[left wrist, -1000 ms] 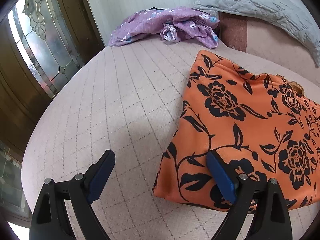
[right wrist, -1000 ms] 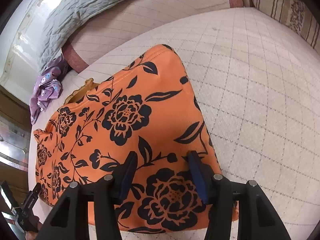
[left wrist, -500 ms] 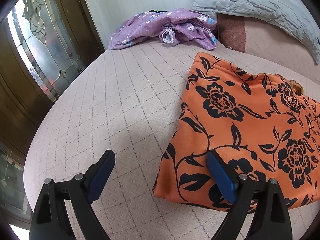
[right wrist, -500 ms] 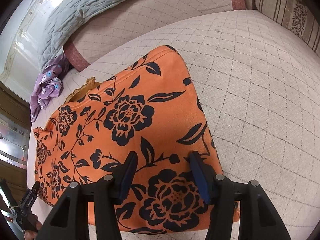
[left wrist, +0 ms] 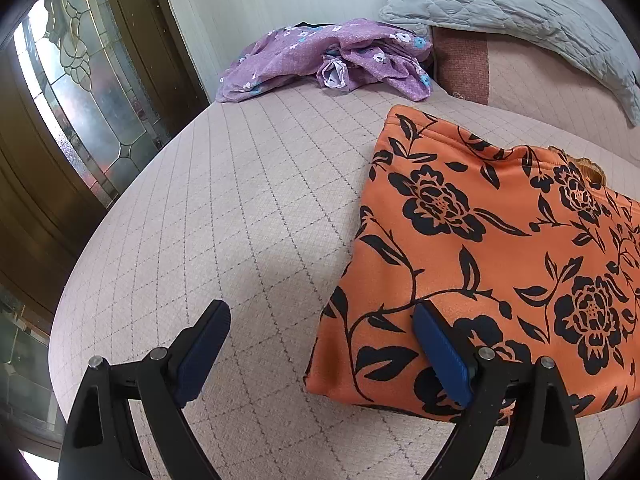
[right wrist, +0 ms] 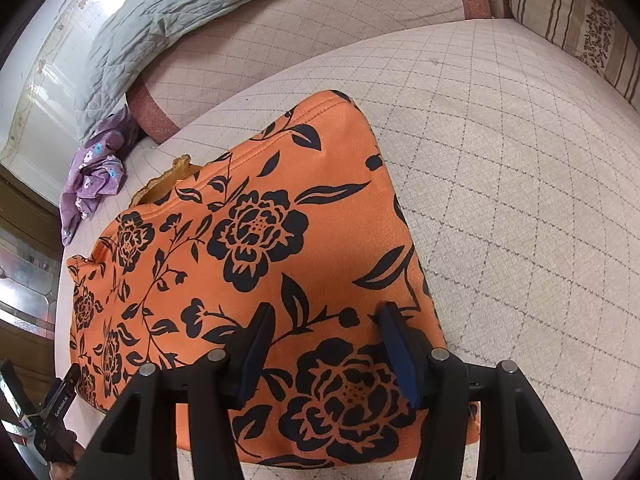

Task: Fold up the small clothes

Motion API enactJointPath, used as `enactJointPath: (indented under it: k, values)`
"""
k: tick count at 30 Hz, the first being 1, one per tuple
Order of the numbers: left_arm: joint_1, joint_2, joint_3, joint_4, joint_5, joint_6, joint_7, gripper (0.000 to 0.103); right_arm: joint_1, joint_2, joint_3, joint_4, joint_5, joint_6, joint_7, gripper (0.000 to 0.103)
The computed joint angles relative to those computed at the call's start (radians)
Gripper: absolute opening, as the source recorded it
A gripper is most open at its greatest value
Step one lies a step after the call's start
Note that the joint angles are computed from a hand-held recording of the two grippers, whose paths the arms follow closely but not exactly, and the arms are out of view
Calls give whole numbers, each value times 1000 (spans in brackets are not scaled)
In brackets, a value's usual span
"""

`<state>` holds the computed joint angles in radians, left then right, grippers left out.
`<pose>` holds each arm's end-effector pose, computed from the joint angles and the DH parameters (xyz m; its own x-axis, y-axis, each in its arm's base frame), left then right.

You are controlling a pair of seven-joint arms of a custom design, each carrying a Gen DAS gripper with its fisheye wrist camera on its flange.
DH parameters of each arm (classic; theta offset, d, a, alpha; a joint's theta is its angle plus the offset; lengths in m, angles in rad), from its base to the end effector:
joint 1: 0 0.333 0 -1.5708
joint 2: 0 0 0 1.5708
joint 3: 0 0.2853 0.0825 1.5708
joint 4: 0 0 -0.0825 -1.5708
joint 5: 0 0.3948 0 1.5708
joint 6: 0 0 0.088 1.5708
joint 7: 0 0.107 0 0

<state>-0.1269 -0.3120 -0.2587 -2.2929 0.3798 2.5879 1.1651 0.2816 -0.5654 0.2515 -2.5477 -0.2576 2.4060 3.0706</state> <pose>0.4771 -0.2088 0.5031 -0.1871 -0.9643 -0.1874 -0.7525 0.2633 -0.6036 0.3775 0.2226 0.4674 -0.6459 -0.6927 -0.3209 -0.5806 0.7187 -0.3826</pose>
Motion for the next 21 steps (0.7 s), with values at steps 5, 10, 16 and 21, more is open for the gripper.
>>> enactJointPath:
  k: [5, 10, 16, 21]
  values:
    - [-1, 0, 0, 0, 1, 2, 1, 93, 1, 1, -1, 1, -1, -1, 0, 59]
    - [-1, -2, -3, -1, 7, 3, -4, 93, 1, 2, 0, 1, -1, 0, 1, 59]
    - [-1, -1, -3, -2, 9, 6, -5, 93, 1, 3, -1, 1, -1, 1, 1, 59]
    - [-2, -3, -6, -4, 15, 9, -8, 93, 1, 4, -1, 1, -1, 2, 1, 59]
